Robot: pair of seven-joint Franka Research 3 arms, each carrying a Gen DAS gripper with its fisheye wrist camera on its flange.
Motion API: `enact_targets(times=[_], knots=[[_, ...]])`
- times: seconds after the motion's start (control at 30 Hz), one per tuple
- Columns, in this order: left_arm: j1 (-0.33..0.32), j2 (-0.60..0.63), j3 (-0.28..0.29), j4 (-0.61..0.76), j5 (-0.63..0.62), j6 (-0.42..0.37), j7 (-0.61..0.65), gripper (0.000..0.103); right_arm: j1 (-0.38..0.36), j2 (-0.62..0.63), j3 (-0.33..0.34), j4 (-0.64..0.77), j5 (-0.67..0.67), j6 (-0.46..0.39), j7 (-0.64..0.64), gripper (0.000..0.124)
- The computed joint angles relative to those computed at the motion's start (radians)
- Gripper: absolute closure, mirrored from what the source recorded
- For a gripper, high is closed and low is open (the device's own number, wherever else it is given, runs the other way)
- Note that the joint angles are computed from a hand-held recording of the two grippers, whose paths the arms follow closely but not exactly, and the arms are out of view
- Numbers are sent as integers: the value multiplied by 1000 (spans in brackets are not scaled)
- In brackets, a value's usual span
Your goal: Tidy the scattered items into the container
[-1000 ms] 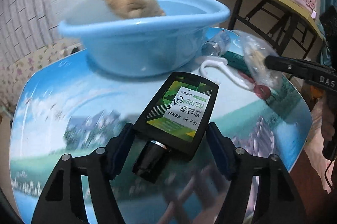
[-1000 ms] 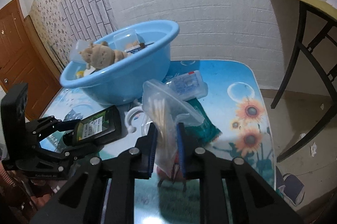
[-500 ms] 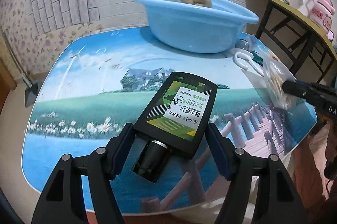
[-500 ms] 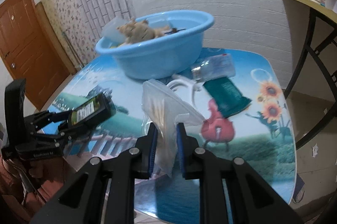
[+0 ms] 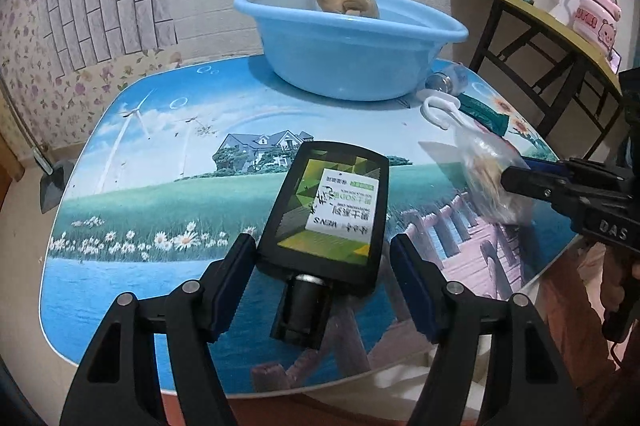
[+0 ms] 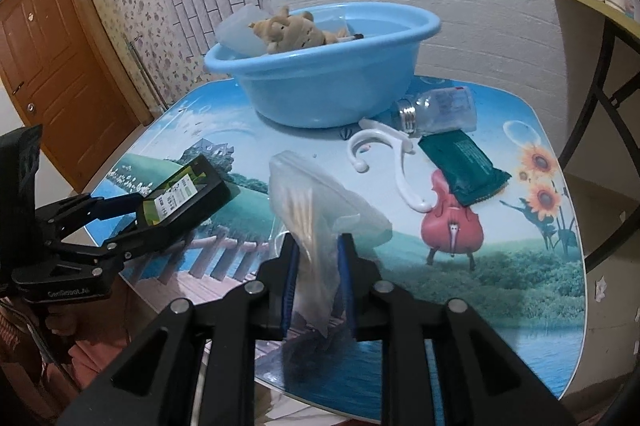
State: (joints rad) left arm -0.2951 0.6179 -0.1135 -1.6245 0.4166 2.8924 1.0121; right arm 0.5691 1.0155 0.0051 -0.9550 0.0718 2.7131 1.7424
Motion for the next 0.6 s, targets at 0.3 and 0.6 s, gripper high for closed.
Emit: enact_targets(times=[0.3, 0.6], knots=[[-29, 76, 19, 119, 21, -71, 16, 34, 20, 24, -17, 38, -21, -6, -13, 71], [-46, 99, 40, 147, 51, -52, 0, 36, 30, 85, -31, 134, -53, -73, 6, 70]])
